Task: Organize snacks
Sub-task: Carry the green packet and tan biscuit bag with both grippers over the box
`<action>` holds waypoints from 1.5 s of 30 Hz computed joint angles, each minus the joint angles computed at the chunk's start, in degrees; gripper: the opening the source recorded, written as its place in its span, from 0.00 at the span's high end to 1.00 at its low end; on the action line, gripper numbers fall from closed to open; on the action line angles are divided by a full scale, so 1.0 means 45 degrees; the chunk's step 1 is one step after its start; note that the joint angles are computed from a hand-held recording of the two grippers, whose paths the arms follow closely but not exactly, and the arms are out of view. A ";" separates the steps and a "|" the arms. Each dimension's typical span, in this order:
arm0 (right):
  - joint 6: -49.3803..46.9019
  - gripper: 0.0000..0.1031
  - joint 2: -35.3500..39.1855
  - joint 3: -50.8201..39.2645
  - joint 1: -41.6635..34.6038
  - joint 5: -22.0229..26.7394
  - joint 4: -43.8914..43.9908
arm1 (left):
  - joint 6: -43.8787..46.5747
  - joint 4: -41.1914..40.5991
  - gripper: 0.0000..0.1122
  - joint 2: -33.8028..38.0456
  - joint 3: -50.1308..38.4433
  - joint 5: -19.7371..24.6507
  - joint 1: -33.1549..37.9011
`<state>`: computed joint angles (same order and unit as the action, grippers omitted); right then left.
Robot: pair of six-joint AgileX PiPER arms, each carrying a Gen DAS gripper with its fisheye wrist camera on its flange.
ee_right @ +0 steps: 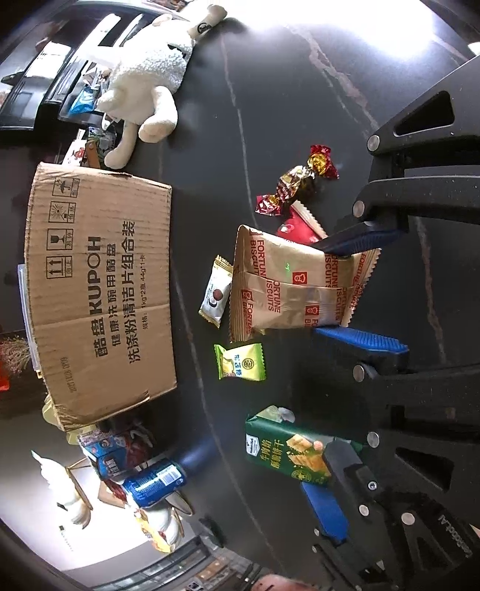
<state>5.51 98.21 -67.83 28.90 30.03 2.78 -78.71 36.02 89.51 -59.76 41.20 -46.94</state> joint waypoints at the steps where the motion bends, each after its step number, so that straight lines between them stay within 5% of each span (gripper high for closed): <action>1: -0.0026 0.63 -0.0101 0.0053 -0.0014 0.0000 0.0059 | -0.0068 0.0078 0.64 -0.0071 -0.0025 0.0064 -0.0070; 20: -0.0686 0.62 -0.2016 0.0046 -0.0231 0.0238 0.0931 | -0.0598 0.1305 0.64 -0.1181 -0.1047 0.1846 -0.1005; 45: -0.1497 0.62 -0.2076 -0.2919 -0.0670 0.1119 0.1593 | 0.2470 0.1383 0.64 -0.0663 -0.5095 0.3285 -0.0215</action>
